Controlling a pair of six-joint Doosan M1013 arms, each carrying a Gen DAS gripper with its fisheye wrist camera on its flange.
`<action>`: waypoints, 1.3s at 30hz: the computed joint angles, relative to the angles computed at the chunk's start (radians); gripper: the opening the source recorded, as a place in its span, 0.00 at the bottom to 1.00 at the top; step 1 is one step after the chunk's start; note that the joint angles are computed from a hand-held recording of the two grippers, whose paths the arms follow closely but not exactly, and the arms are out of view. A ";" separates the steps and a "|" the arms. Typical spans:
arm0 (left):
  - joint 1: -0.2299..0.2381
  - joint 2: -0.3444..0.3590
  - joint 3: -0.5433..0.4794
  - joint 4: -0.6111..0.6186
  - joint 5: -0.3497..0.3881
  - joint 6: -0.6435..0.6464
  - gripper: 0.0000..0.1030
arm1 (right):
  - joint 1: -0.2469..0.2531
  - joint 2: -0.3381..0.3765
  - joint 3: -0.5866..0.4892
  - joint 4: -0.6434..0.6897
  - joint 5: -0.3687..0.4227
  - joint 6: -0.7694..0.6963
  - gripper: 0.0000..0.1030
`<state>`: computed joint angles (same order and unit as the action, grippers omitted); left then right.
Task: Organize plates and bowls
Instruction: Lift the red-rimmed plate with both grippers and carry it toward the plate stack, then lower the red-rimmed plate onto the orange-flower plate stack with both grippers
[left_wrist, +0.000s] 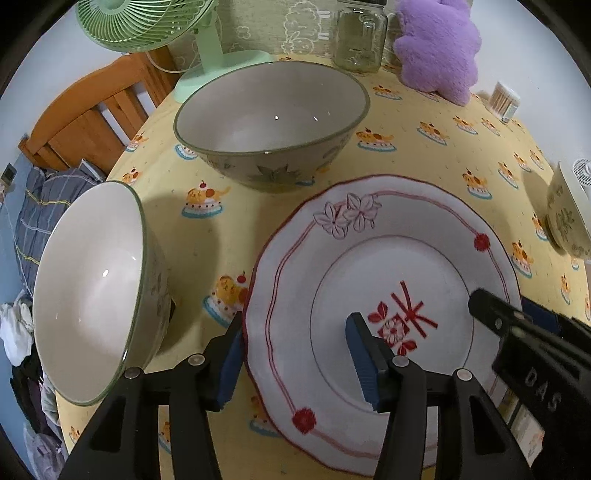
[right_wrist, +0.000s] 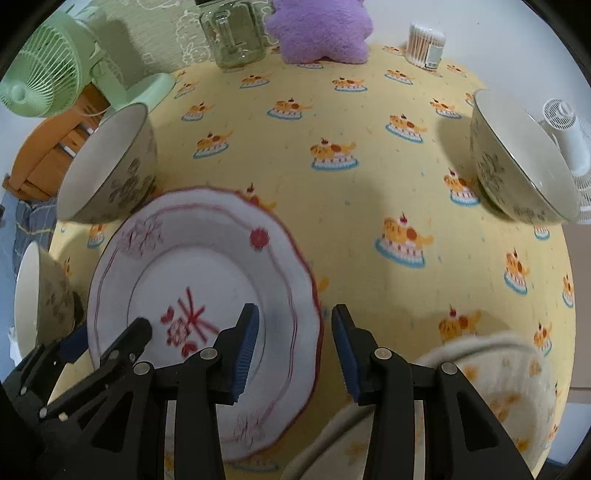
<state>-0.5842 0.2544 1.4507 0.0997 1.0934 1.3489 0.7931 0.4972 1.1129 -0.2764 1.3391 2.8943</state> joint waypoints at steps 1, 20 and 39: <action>0.000 0.002 -0.002 -0.001 0.000 -0.001 0.54 | -0.005 0.000 0.001 0.001 -0.005 -0.003 0.44; -0.007 -0.013 -0.010 0.014 0.034 -0.023 0.56 | 0.002 0.026 -0.052 0.005 0.051 -0.025 0.44; 0.035 -0.155 0.080 -0.088 0.020 0.151 0.56 | 0.123 0.039 -0.165 -0.081 0.219 0.171 0.44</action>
<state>-0.5494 0.0994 1.5306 0.0115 1.1136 1.5003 0.9158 0.5363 0.9484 -0.3571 1.5585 3.0654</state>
